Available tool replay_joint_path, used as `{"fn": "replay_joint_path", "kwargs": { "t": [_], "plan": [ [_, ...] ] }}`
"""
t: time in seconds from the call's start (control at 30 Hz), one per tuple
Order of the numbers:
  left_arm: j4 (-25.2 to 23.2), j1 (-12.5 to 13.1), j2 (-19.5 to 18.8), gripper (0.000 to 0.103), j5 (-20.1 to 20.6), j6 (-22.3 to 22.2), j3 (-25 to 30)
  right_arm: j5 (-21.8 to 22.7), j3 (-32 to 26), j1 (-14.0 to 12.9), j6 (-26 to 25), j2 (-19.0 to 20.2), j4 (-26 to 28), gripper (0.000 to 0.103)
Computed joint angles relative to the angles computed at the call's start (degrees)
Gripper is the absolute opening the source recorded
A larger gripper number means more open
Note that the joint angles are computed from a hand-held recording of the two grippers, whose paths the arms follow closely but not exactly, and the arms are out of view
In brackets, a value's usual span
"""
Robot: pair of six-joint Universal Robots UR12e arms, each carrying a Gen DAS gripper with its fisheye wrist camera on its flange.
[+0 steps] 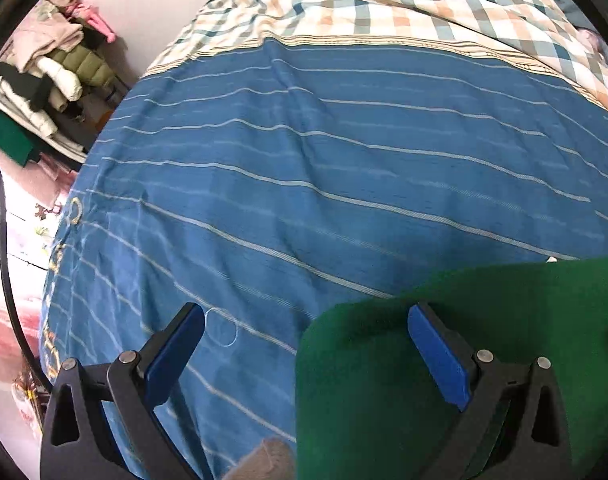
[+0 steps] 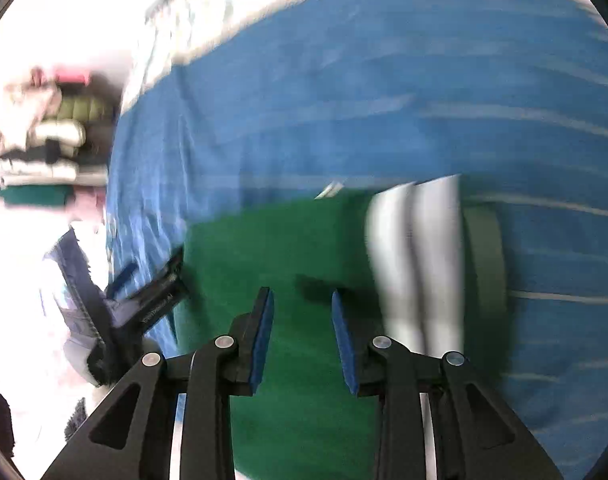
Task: Fold large clothes
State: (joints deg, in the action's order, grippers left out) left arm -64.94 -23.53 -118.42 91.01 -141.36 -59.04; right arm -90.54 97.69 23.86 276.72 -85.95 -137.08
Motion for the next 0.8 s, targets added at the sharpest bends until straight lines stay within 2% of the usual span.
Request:
{"fn": "replay_joint_path", "kwargs": {
  "t": [0.1,0.13,0.23,0.3,0.37,0.43,0.5,0.6,0.67,0.7,0.73,0.77,0.8],
  "plan": [
    [-3.09,0.32,-1.0,0.103,-0.85,-1.01,1.78,5.6,-2.11,-2.05,-1.67,4.07,5.12,0.028],
    [-3.32,0.31,-1.24,0.103,-0.87,-1.27,2.12,5.74,-1.8,-2.67,-1.86,4.34,5.31,0.028],
    [-7.21,1.0,-1.62,0.103,-2.71,-3.65,4.79,10.37,-1.83,-4.61,-1.31,3.92,5.93,0.029],
    [-7.86,2.16,-0.86,0.103,-3.81,-5.77,5.67,9.01,-1.7,-4.09,-1.78,2.5,5.03,0.031],
    [-7.86,3.69,0.73,0.103,-5.31,-7.32,5.14,5.48,-2.55,-1.7,-2.4,0.39,6.56,0.032],
    [-8.34,5.77,3.75,0.103,-7.18,-8.29,2.62,4.03,-5.09,1.06,-3.34,0.16,9.36,0.035],
    [-8.2,6.96,6.64,0.103,-6.61,-8.17,-0.88,5.49,-6.81,3.26,-1.98,0.85,12.0,0.036],
    [-7.72,7.92,11.2,0.103,-3.59,-5.64,-7.74,9.24,-5.74,6.4,2.54,0.99,11.9,0.036],
    [-9.62,8.01,12.59,0.103,-0.96,-4.02,-10.61,10.21,-4.68,7.81,4.66,1.91,9.97,0.035],
    [-9.32,8.02,13.52,0.103,0.51,-3.44,-12.84,9.56,-4.44,8.37,5.3,2.24,9.94,0.029],
    [-7.55,7.75,14.46,0.103,3.02,-1.92,-15.78,8.51,-4.04,8.69,5.65,2.75,10.12,0.013],
    [-7.26,7.63,14.71,0.103,4.28,-1.09,-17.1,8.66,-4.12,8.59,4.63,3.5,12.35,0.005],
    [-8.17,7.67,14.68,0.103,5.39,-2.05,-17.81,9.1,-3.68,8.34,4.11,4.12,12.57,0.005]
  ]
}}
